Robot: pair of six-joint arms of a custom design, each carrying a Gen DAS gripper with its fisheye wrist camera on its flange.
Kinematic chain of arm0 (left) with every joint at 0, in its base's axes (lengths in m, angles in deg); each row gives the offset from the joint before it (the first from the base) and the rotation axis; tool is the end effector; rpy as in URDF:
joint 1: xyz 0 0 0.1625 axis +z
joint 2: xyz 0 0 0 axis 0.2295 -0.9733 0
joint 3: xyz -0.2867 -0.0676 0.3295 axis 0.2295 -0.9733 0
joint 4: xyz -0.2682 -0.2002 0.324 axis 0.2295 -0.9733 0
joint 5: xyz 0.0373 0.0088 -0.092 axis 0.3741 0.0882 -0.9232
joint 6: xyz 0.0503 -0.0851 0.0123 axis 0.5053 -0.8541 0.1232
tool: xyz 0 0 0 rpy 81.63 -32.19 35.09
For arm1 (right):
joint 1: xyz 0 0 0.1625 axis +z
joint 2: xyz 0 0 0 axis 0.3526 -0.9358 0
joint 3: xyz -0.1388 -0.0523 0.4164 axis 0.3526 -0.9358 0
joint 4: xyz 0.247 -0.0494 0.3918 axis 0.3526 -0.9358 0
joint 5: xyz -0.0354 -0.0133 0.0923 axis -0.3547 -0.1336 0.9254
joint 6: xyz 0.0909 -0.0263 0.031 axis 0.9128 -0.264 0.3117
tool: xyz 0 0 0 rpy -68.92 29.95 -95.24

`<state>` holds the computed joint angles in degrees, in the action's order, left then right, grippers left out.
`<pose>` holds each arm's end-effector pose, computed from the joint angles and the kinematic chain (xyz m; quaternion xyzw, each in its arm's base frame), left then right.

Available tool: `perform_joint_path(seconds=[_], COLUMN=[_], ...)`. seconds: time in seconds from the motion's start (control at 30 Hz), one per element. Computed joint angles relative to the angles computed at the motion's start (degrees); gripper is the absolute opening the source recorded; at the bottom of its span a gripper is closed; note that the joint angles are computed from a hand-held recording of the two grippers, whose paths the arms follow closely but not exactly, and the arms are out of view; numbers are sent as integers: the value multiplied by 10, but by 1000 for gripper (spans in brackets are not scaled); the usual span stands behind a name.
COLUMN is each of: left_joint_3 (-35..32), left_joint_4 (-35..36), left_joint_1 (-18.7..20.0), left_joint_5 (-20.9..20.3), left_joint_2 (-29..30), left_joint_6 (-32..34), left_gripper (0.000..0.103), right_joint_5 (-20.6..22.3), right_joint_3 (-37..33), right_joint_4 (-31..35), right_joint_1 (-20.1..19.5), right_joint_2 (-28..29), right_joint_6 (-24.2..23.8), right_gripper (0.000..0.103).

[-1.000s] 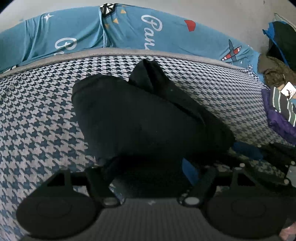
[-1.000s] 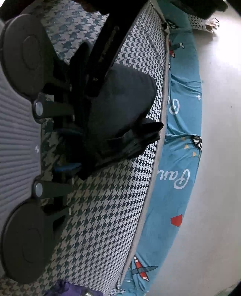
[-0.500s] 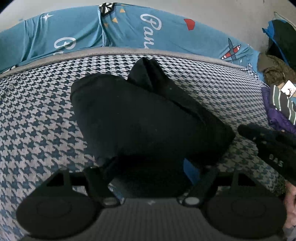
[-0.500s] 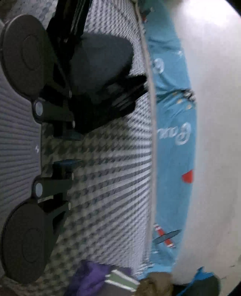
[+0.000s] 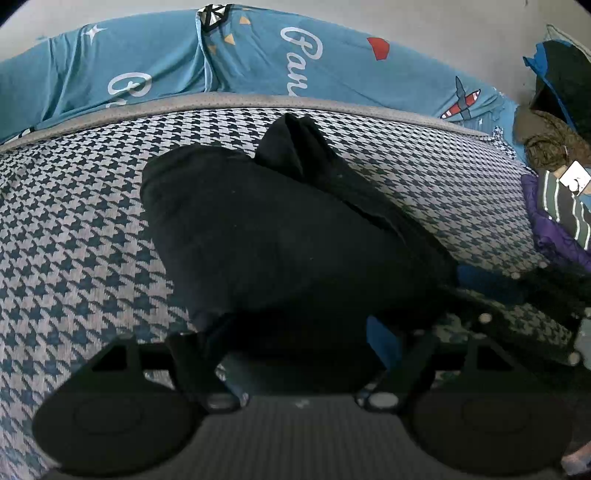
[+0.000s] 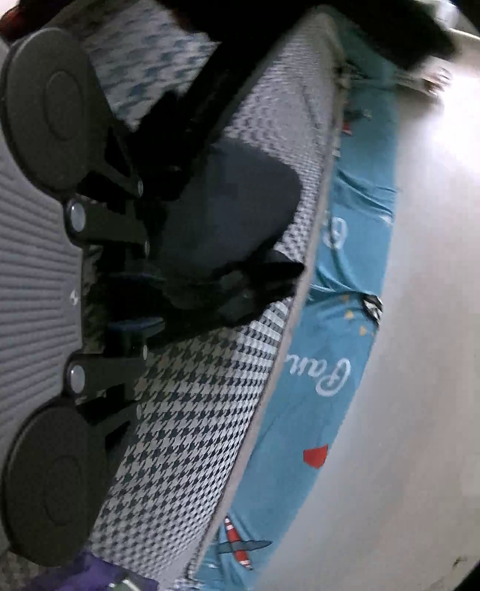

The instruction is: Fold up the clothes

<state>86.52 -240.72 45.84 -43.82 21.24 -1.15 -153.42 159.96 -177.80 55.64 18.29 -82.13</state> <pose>-0.2225 -0.7211 -0.0765 0.2930 0.9110 -0.2116 0.1985 -0.0327 -0.6370 0.1801 0.3144 -0.7697 0.3950 0.3909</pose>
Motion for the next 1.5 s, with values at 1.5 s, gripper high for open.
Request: perform_joint_path(seconds=[1.5], left_joint_3=[-23], left_joint_4=[-10], left_joint_1=[2], left_joint_5=[20], left_joint_2=[6], left_joint_6=[-55], left_gripper=[85], right_joint_5=[62], right_joint_3=[-166], right_joint_4=[233], right_joint_1=[25], right_joint_2=[19], right_joint_6=[63], right_gripper=[36])
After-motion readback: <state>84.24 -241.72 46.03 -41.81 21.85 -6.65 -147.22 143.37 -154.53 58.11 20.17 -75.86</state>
